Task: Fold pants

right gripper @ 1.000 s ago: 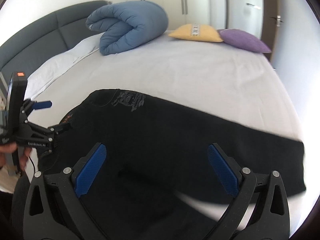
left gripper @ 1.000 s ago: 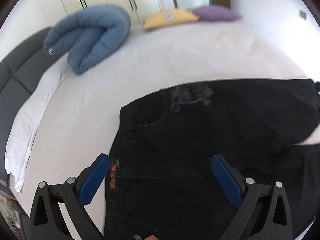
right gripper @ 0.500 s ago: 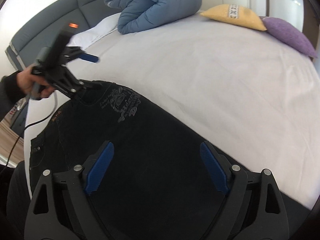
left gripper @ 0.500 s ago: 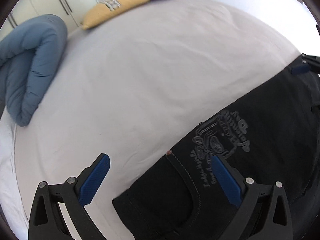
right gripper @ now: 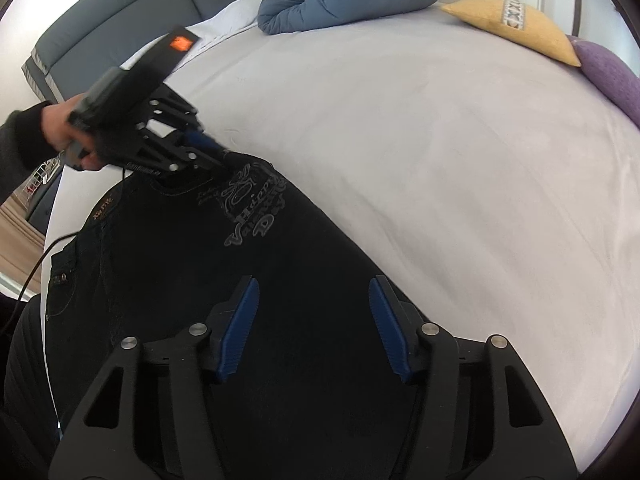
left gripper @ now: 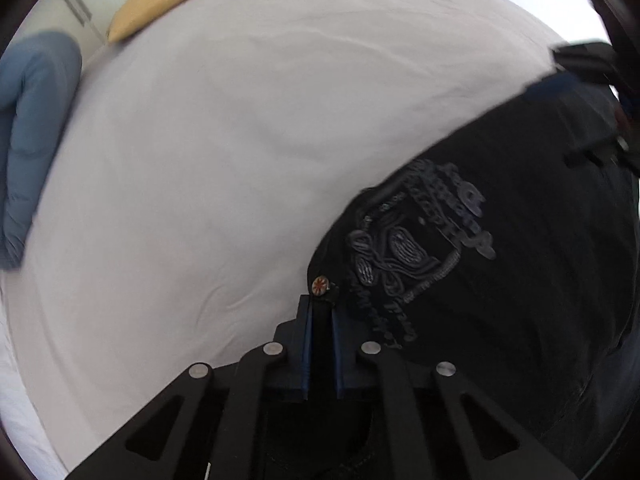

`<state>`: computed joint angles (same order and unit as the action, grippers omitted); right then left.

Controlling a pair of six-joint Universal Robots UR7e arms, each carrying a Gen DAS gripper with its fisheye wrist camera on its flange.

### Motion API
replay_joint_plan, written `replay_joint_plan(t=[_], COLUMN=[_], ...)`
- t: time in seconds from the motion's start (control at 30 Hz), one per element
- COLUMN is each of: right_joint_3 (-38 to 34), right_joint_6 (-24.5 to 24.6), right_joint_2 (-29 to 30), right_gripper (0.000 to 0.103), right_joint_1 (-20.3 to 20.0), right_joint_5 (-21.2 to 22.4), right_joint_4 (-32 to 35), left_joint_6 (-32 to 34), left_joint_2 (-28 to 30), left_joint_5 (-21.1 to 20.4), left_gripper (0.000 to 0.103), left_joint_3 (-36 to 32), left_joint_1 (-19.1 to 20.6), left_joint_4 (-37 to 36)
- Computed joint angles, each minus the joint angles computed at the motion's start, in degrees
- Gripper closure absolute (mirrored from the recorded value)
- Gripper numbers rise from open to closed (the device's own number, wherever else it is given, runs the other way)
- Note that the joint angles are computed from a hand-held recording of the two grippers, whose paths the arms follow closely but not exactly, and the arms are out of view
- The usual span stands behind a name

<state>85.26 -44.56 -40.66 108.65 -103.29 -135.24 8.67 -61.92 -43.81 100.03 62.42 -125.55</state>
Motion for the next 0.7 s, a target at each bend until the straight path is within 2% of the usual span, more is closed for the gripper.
replay_joint_plan(t=[0.2, 0.3, 0.4, 0.47, 0.5, 0.53, 0.6, 0.7], right_joint_3=[-2.35, -3.84, -4.91, -5.63, -5.73, -5.56, -4.78, -3.28], right_joint_6=[-3.22, -4.66, -5.31, -5.48, -5.62, -5.70, -5.33, -3.63], right_joint_2=[1.97, 3.02, 3.77, 4.27, 4.48, 4.62, 3.83, 1.95], right_gripper=[0.047, 0.047, 0.047, 0.062, 0.078, 0.087, 0.095, 0.097], right_joint_1=[1.81, 2.74, 3.26, 3.49, 3.70, 4.03, 4.13, 4.08], right_joint_5=[-1.71, -3.14, -4.32, -5.33, -6.27, -8.30, -8.46, -7.68], right_joint_4=[1.69, 2.72, 3.36, 4.56, 4.74, 4.62, 4.63, 4.50], left_joint_6=[2.90, 2.74, 3.42, 2.74, 1.64, 1.59, 1.10, 0.35], left_joint_2=[-7.72, -11.71, -12.31, -13.18, -12.02, -11.22, -11.53, -11.69], left_joint_5=[1.59, 1.86, 2.04, 2.11, 2.34, 2.54, 2.63, 2.61], left_gripper=[0.096, 0.097, 0.097, 0.096, 0.097, 0.097, 0.096, 0.097], left_joint_3=[10.71, 16.40, 18.08, 19.41, 18.54, 17.87, 18.07, 18.18], left_joint_1=[-4.83, -7.47, -8.52, -9.05, -9.71, -9.75, -10.06, -10.46], left_joint_4=[-11.47, -14.07, -15.82, -15.91, -15.39, -15.51, -15.38, -15.90])
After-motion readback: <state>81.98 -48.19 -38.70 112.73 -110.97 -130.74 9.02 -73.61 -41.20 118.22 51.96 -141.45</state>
